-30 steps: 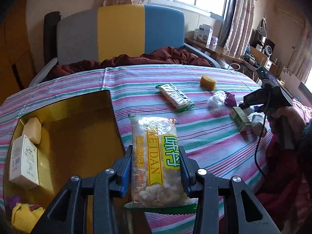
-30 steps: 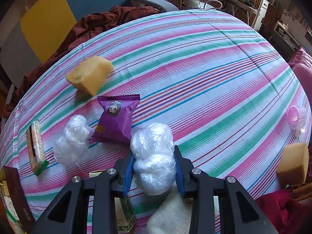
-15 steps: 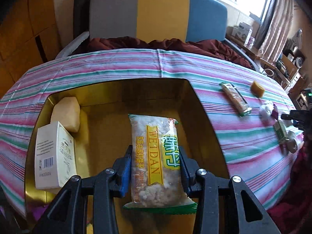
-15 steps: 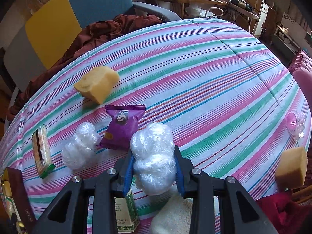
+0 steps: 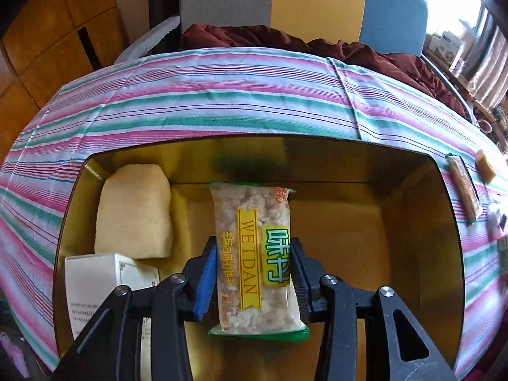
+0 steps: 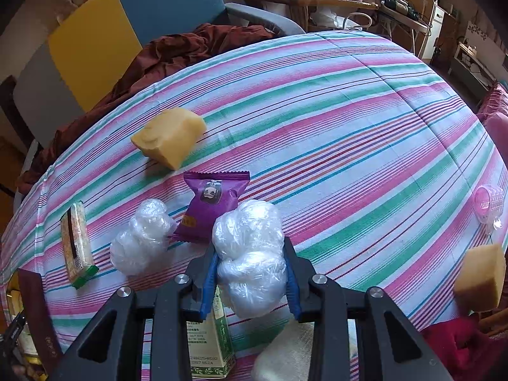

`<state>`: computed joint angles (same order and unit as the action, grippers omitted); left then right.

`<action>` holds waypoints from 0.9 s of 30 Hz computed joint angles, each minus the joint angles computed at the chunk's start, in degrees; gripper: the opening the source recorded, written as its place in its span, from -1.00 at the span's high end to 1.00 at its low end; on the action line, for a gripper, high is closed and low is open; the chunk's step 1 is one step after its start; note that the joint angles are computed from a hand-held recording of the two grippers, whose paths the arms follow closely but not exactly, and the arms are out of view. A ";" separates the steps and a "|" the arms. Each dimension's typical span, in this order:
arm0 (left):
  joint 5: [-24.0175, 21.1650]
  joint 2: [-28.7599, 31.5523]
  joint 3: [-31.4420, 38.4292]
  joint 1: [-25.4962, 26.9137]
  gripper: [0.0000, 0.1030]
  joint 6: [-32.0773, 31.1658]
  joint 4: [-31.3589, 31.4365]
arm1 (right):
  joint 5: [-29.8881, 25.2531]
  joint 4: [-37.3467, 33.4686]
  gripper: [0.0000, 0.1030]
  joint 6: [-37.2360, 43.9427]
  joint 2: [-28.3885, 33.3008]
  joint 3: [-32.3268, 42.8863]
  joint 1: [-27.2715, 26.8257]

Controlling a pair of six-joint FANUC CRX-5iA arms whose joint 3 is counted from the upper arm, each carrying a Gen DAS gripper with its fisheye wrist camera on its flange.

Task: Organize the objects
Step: 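Carry the WEIDAN bag into the gold tray and open the left gripper, then lower the plastic bundle into the gold tray and open the right gripper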

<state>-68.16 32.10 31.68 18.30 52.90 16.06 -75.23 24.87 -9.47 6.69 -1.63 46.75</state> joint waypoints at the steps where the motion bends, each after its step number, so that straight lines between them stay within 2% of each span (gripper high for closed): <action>1: 0.04 0.26 0.54 -0.15 0.10 0.26 -0.43 | 0.09 0.01 0.31 0.02 0.01 -0.04 -0.06; 4: 0.60 -0.03 0.53 -0.07 0.07 0.07 -0.09 | 0.62 -0.42 0.31 -0.25 -0.30 -0.37 -0.24; 7: 2.57 -2.08 -2.32 0.51 -0.02 -1.25 1.09 | 0.71 -0.72 0.31 -0.34 -0.31 -0.40 -0.35; 11: 5.24 -6.04 -7.71 2.04 -0.03 -3.86 4.27 | 0.57 -0.28 0.31 -1.30 -0.56 -0.73 -0.17; 14: 8.87 -11.25 -15.12 4.22 -0.12 -9.47 10.25 | 0.55 1.91 0.31 -3.64 -1.35 -1.85 0.52; 15: 10.50 -13.35 -18.12 5.03 -0.20 -11.91 12.59 | 0.44 3.29 0.31 -4.56 -1.63 -2.30 0.97; 19: 13.60 -19.64 -26.72 7.65 -0.23 -20.39 19.82 | -0.31 8.88 0.31 -6.25 -1.89 -3.07 2.98; 21: 14.06 -21.52 -29.15 8.73 -0.23 -22.71 22.17 | -0.84 10.67 0.31 -5.24 -1.17 -2.20 3.71; 27: 13.51 -24.08 -32.25 11.50 -0.27 -23.97 25.32 | -0.02 13.38 0.31 1.15 2.84 4.18 6.56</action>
<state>-54.65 8.02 -0.57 29.81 28.94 41.39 -75.25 38.24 -8.32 9.53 2.54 53.31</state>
